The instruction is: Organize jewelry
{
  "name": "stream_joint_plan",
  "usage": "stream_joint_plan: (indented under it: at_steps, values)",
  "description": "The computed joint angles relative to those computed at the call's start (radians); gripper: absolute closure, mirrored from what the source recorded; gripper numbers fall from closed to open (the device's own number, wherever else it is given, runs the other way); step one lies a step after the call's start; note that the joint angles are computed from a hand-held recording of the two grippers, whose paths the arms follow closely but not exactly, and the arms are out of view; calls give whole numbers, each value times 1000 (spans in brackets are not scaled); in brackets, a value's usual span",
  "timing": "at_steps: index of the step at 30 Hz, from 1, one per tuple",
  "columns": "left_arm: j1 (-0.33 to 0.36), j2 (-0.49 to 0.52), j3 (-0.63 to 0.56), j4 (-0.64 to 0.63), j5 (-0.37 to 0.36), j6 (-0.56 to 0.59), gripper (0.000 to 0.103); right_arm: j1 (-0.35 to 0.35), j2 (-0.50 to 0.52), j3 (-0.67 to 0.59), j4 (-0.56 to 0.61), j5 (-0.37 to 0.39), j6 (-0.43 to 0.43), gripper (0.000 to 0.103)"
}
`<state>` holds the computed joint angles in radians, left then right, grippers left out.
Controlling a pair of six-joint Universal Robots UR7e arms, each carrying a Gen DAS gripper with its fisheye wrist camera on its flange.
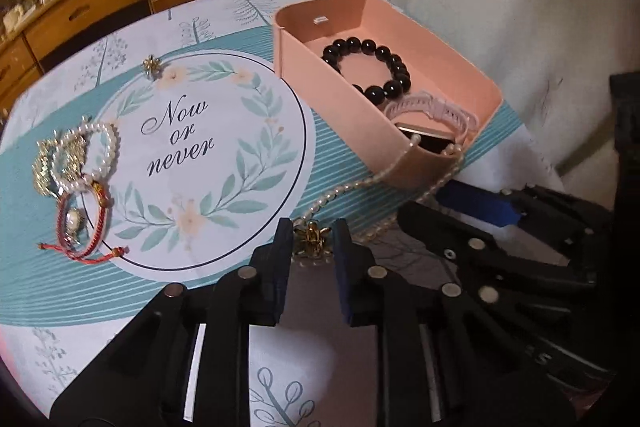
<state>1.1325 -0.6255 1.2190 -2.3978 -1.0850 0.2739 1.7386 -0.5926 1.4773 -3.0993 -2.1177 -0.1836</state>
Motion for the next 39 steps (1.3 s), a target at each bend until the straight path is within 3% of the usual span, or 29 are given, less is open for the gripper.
stream_joint_plan:
  at_steps: [4,6,11,16,19,30,39]
  values:
    - [12,-17,0,-2,-26,-25,86,-1,19,-34,41,9,31,93]
    - [15,-27,1,4,-23,-37,86,0,26,-40,45,11,37,97]
    - [21,-57,3,10,-36,-64,86,9,29,-59,55,91,33,97]
    - [18,-63,-37,107,-40,-133,86,29,32,-99,29,165,2,97]
    - [9,-65,-37,84,-40,-135,86,35,24,-114,-6,222,-17,98]
    - [-31,-62,-48,-88,-82,-104,86,62,-44,-168,-80,253,-138,98]
    - [-57,-10,-105,-167,-137,-110,86,61,-126,-182,-72,252,-204,98]
